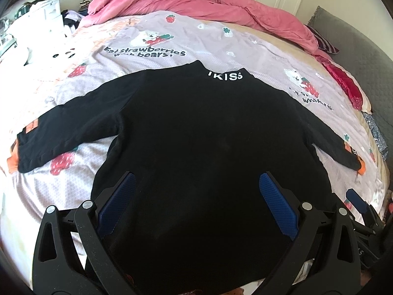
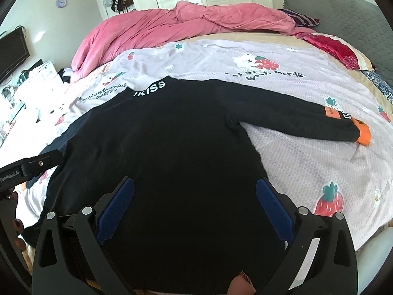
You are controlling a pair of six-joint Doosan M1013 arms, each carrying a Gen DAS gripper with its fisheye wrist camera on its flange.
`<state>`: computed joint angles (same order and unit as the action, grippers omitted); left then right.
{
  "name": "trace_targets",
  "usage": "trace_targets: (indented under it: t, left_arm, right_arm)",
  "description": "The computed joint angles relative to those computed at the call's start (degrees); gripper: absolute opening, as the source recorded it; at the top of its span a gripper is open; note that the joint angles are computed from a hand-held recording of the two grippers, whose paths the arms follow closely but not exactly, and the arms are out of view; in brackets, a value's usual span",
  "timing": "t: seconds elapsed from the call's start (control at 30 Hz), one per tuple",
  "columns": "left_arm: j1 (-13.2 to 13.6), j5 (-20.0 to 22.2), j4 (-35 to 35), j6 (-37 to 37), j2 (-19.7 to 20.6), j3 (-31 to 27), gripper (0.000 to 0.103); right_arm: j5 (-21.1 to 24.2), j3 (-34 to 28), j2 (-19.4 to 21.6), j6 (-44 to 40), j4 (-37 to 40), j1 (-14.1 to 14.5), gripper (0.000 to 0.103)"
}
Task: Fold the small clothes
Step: 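Move the right gripper to the orange cuff of the sleeve nearest it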
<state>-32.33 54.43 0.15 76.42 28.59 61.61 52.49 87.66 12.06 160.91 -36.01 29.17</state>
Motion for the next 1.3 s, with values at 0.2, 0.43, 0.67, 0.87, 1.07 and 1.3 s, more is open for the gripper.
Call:
trace_targets:
  t: [0.2,0.43,0.67,0.87,1.07,1.3]
  left_arm:
    - [-0.37,1.46,-0.13,0.74,2.06,-3.41,0.095]
    - [-0.71,4.14,-2.27,2.40,5.42,-8.80,0.095]
    - [-0.92,7.61,-3.68,3.44,9.57,-15.71,0.095]
    - [-0.90,10.09,-4.46,3.59,12.94,-21.42,0.095]
    - [-1.08,12.65,-3.61,2.47,16.50,-27.54,0.095]
    - [-1.35,19.95,-6.06,3.81,22.80,-38.30,0.095]
  right_arm:
    - [-0.67,0.16,-0.20,0.85,-0.48,-1.26,0.099]
    - [-0.85,0.53,-0.35,1.71,1.24,-3.75,0.099]
    - [0.47,1.37,-0.92,4.05,2.33,-6.56,0.099]
    - [2.25,2.03,-1.62,6.46,1.61,-8.26,0.099]
    - [3.00,2.88,-2.46,8.79,0.75,-9.84,0.099]
    - [2.96,4.28,-2.82,11.42,2.73,-12.21,0.099]
